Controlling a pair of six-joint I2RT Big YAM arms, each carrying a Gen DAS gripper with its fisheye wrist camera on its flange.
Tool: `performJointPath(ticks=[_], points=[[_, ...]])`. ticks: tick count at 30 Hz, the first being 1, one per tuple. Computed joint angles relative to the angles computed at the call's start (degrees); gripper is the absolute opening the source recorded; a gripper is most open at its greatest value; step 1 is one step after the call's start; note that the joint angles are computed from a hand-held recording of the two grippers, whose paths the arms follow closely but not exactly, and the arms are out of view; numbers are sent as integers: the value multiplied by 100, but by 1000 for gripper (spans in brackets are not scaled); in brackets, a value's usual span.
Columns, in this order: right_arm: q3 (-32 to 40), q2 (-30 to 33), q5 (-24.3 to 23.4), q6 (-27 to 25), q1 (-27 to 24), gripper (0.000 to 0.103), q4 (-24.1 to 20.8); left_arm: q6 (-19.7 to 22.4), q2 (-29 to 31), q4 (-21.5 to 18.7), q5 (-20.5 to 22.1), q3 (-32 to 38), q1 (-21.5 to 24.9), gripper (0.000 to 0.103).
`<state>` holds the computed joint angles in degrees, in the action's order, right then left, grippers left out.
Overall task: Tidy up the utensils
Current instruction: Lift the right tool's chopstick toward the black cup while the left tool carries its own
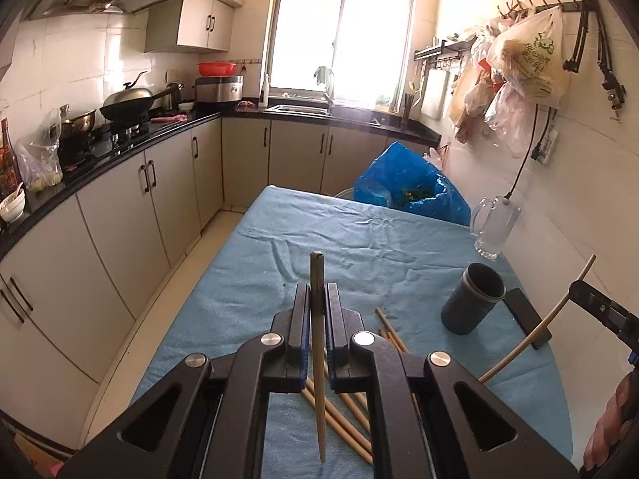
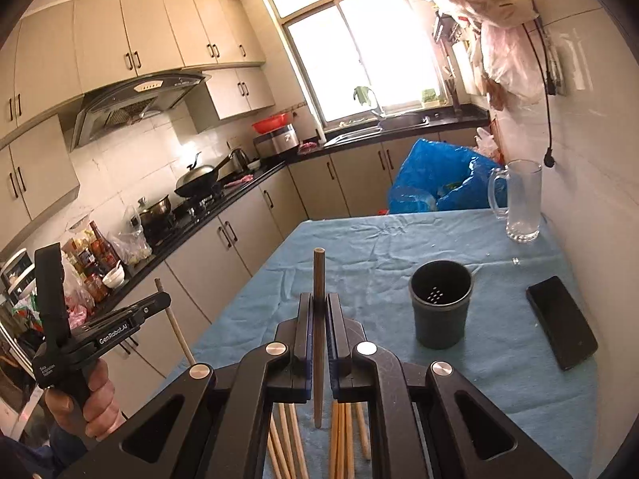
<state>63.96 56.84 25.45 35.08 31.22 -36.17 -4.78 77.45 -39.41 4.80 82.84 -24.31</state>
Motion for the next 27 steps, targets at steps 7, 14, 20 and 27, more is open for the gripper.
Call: performJointPath(ticks=[7, 14, 20, 27], points=[[-73, -245, 135, 72, -70, 6, -51, 25, 63, -98, 140, 254, -105, 6], [-113, -545, 380, 136, -220, 6, -141, -9, 342, -259, 440, 850, -365, 6], [-22, -690, 497, 217, -557, 6, -221, -140, 892, -444, 561, 1799, -743, 6], [230, -720, 482, 190, -1162, 6, -159, -386, 1731, -703, 559, 3177, -1118, 6]])
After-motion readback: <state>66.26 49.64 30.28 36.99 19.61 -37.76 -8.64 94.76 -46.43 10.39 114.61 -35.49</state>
